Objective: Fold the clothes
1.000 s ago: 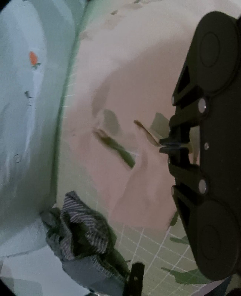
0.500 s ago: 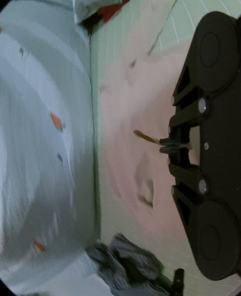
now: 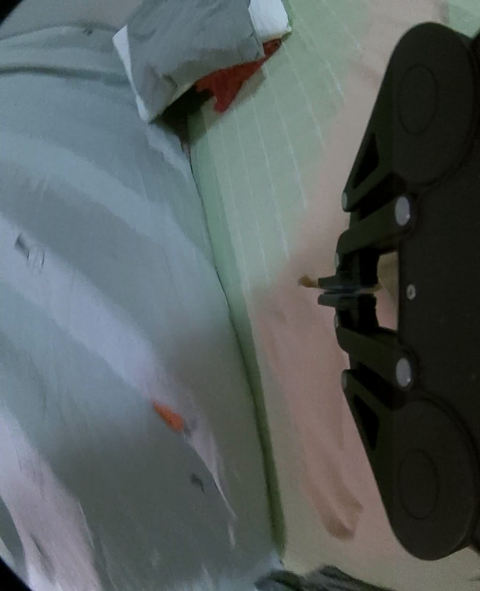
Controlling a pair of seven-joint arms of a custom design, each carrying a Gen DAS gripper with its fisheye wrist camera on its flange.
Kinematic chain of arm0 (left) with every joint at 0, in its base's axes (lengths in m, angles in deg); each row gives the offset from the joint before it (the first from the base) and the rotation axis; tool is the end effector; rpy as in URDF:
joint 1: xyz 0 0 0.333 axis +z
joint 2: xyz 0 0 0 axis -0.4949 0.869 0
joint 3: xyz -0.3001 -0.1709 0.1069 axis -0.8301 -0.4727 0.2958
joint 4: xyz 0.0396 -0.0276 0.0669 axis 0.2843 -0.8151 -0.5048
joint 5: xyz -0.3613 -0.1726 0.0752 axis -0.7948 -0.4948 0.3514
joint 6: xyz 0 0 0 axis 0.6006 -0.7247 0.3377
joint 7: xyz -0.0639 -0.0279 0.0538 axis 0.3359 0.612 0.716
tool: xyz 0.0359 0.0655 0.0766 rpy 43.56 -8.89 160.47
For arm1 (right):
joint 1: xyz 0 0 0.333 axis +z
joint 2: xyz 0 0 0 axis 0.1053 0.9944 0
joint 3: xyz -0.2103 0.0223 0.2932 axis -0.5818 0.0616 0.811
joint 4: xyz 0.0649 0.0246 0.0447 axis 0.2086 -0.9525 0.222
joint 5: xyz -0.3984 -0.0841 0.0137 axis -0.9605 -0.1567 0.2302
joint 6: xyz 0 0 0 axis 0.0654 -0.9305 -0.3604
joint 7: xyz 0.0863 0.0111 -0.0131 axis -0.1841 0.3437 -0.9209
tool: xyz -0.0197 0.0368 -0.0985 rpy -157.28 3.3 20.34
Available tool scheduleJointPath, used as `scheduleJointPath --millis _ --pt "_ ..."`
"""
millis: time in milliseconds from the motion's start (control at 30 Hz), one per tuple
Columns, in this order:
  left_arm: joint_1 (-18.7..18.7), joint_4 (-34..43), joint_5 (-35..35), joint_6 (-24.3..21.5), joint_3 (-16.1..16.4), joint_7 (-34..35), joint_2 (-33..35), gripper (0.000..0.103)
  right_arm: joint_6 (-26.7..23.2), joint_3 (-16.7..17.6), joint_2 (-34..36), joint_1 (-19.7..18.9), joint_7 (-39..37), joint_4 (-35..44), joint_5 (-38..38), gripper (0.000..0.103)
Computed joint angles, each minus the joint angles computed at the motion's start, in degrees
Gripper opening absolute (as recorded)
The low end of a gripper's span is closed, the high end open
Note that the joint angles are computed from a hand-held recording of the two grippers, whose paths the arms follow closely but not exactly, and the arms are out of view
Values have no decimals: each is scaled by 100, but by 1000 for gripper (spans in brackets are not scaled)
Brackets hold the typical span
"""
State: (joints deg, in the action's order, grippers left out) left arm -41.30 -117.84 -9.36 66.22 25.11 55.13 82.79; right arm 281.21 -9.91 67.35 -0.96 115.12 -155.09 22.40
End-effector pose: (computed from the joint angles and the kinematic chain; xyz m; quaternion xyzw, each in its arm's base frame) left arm 0.5676 -0.1820 0.3747 -0.8472 0.4611 -0.0762 0.2527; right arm 0.6941 0.0682 0.3363 -0.6480 0.6151 -0.2491 0.3738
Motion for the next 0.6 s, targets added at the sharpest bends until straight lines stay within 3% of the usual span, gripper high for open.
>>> scheduleJointPath --millis 133,233,367,500,600 --pt "-107 224 -215 -469 -43 -96 124 85 -275 -758 528 506 -78 731 506 2" --pt "-185 214 -343 -692 -84 -213 118 85 -759 -1097 834 775 -137 1159 851 2" --pt "-235 133 -548 -924 -141 -213 77 85 -990 -1440 926 1112 -267 1222 1083 6" --pt "-222 -49 -575 -753 -148 -383 -31 86 -896 -1513 802 1222 -352 989 1224 29" --pt "-212 -169 -408 -558 -147 -486 -102 86 -729 -1593 648 1347 -444 733 1270 40"
